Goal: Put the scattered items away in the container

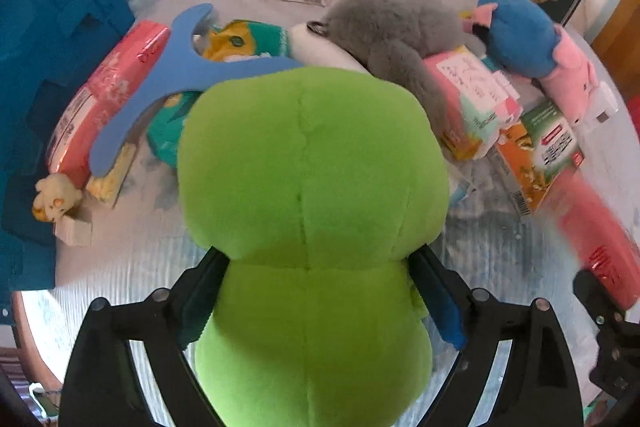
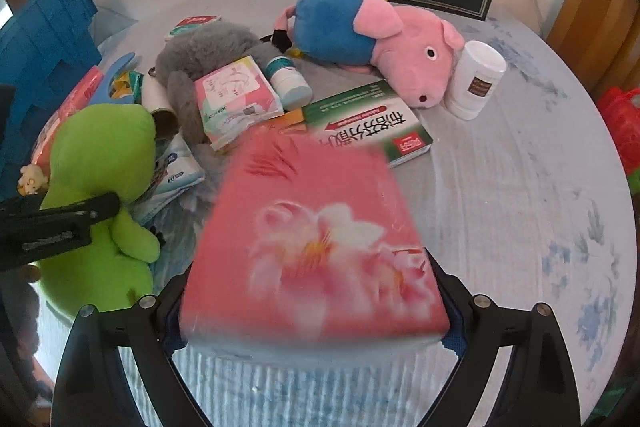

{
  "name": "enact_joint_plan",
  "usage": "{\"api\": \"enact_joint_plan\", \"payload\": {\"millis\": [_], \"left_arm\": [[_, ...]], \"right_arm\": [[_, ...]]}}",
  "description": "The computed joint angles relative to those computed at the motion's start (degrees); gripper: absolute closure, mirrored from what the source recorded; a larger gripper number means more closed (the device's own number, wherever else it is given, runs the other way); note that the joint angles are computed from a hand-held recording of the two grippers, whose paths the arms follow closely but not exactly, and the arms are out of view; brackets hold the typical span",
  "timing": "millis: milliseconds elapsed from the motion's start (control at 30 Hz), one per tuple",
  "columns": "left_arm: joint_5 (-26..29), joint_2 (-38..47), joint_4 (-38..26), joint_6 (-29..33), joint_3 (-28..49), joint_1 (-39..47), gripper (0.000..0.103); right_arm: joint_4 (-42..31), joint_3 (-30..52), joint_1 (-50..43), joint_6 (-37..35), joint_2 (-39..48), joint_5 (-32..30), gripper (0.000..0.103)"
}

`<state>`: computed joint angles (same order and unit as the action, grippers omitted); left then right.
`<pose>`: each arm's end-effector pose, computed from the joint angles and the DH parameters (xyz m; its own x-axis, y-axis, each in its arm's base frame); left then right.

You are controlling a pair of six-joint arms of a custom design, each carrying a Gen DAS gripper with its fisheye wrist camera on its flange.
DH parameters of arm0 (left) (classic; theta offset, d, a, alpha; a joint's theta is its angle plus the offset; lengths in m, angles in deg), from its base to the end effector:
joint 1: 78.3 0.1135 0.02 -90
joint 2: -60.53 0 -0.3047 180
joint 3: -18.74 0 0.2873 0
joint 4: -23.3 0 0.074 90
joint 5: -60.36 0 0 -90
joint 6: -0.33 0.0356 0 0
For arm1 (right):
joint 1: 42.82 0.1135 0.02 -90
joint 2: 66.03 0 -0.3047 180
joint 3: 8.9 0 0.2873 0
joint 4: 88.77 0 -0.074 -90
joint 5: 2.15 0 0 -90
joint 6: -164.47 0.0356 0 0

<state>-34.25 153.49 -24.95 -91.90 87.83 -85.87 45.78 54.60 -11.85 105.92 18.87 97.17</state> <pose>0.3296 -0.0409 0.1973 -0.9469 0.0867 -0.3098 0.0701 0.9955 0.0645 0.2630 0.1511 0.2118 -0.9090 0.0549 -0.4131 0.0247 0.9966 0.0781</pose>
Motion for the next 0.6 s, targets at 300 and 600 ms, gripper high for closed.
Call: {"api": "enact_joint_plan", "payload": {"millis": [300,600], "left_arm": [[3.8,-6.0,1.6,2.8,-4.6,3.0,0.028],[6.1,-20.4,-4.6,7.7,-11.6,3.8,0.027]], "right_arm": [[-4.0,3.2,4.0,0.4,4.3,2.2,0.009],[-7.4,-3.4,8.6,8.9,-1.3,-0.3,0.003]]}}
